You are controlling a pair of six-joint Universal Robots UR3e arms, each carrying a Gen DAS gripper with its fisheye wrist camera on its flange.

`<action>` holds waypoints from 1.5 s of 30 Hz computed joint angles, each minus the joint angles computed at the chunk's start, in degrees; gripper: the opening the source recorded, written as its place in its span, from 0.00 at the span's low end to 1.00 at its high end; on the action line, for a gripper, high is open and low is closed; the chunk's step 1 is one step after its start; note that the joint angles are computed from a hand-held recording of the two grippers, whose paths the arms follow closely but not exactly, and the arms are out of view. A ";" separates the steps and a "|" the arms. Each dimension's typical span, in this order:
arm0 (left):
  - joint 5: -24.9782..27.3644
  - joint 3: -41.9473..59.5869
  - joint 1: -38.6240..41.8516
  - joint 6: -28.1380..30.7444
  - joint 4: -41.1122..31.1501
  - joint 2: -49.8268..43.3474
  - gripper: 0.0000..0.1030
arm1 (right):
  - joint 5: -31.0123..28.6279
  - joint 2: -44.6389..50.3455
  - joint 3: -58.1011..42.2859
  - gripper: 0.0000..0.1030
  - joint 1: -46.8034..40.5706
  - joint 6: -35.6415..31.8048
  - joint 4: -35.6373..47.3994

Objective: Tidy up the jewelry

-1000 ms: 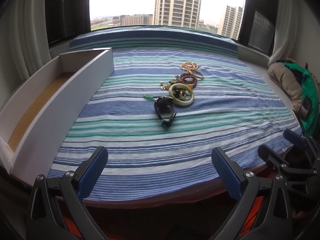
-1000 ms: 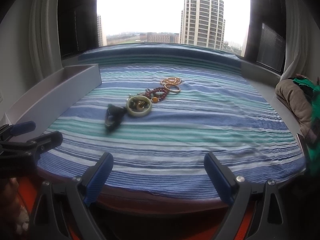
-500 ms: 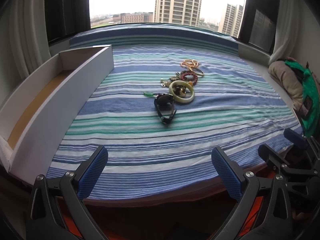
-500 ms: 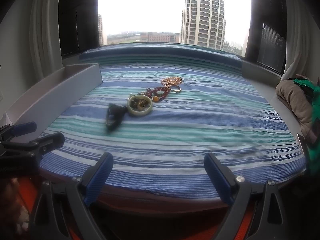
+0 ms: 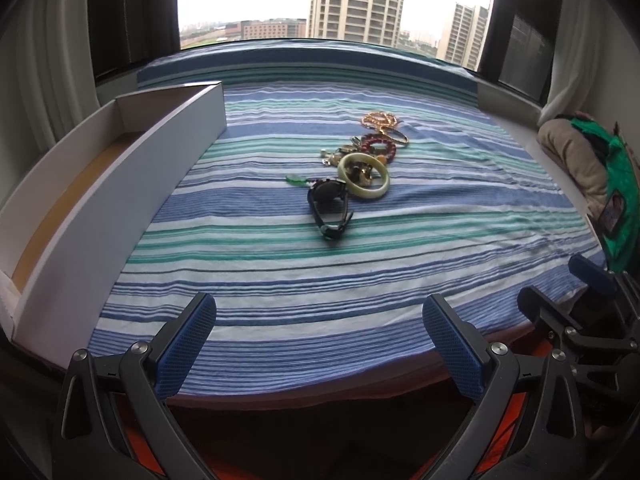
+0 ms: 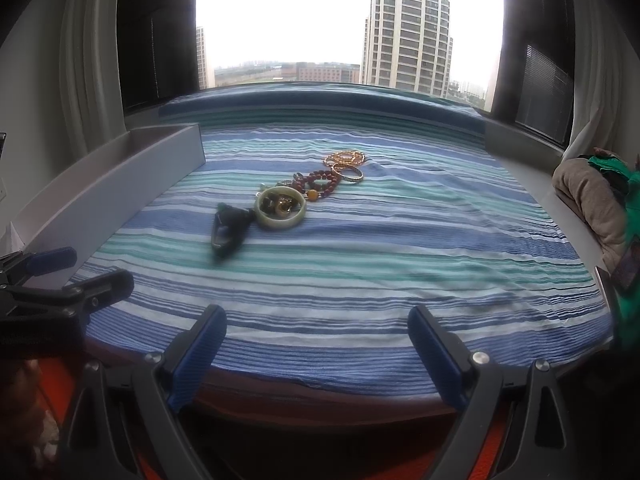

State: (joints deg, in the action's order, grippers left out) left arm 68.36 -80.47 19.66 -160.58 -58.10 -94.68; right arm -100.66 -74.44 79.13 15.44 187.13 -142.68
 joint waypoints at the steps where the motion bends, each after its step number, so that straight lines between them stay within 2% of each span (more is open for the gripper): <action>1: 0.02 0.02 -0.02 -0.02 0.01 -0.02 1.00 | 0.03 -0.03 0.04 0.91 0.02 -0.01 -0.01; 24: 4.26 4.43 -1.60 -3.08 0.27 -4.27 1.00 | -1.25 0.44 0.04 0.91 -1.59 0.34 -1.52; 42: 12.48 5.57 -5.08 -2.79 1.06 -7.31 1.00 | 0.41 1.09 -0.48 0.91 -1.70 0.47 -0.78; 45: 11.36 7.03 -4.40 -2.87 -1.08 -8.60 1.00 | 0.53 1.13 -0.37 0.91 -1.67 0.46 -0.89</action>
